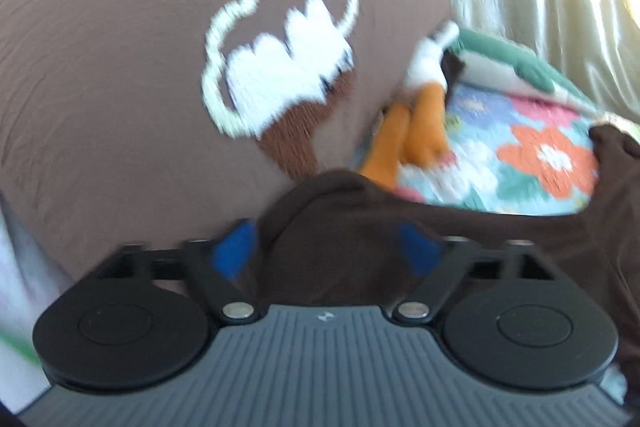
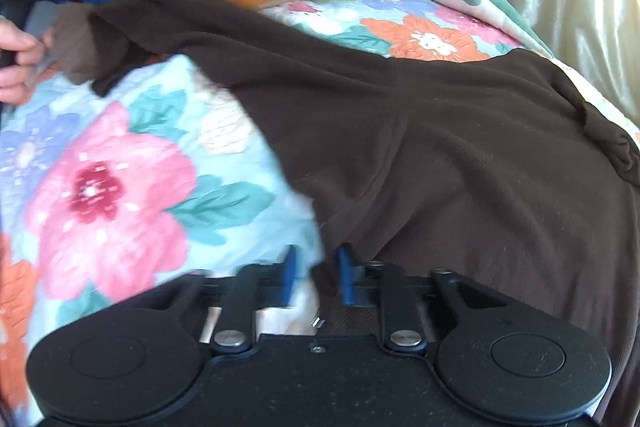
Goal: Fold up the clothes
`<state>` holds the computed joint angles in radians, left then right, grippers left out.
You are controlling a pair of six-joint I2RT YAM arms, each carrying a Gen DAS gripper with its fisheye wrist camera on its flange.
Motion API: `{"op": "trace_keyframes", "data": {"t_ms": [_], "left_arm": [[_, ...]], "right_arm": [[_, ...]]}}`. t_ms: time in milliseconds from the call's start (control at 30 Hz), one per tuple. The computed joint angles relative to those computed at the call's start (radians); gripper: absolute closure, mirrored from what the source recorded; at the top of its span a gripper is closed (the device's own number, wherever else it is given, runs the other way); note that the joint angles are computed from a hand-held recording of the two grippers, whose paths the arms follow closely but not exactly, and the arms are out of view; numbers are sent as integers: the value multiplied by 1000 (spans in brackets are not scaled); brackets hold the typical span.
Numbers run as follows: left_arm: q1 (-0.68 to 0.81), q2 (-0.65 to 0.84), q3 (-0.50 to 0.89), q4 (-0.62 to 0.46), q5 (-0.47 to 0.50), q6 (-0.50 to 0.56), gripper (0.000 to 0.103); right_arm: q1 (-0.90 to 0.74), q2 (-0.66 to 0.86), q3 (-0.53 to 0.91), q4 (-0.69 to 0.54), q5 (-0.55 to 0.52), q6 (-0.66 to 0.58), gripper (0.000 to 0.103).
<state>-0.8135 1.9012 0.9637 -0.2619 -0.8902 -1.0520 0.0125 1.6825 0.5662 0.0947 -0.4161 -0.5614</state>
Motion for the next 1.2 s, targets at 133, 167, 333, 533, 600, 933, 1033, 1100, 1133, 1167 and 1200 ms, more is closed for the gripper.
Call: {"op": "trace_keyframes", "data": {"t_ms": [133, 167, 333, 533, 600, 933, 1033, 1100, 1133, 1167, 1200], "left_arm": [[-72, -91, -122, 201, 141, 49, 13], [-91, -108, -138, 234, 163, 64, 13], [-156, -43, -67, 359, 238, 215, 14], [-235, 117, 130, 408, 443, 292, 16], [-263, 193, 236, 385, 484, 304, 18], [-384, 552, 823, 80, 458, 284, 18], [-408, 611, 932, -2, 427, 212, 18], [-415, 644, 992, -49, 411, 177, 18], [-416, 659, 1023, -78, 404, 165, 18], [-417, 674, 1053, -108, 397, 156, 18], [-417, 687, 1081, -138, 391, 154, 18]], "right_arm": [[-142, -131, -57, -143, -131, -27, 58], [-190, -159, -65, -186, -166, -39, 54], [-485, -309, -97, -403, -255, -164, 50], [-908, -343, -43, -597, -227, -392, 46], [-1044, -304, -10, -634, -208, -455, 45], [-1317, 76, 161, -637, -232, -484, 44], [-1311, 139, 203, -619, -301, -396, 42], [-1304, 147, 202, -567, -321, -390, 43], [-1300, 143, 193, -530, -324, -403, 71], [-1295, 139, 185, -493, -327, -415, 96], [-1297, 129, 174, -450, -332, -429, 96]]}}
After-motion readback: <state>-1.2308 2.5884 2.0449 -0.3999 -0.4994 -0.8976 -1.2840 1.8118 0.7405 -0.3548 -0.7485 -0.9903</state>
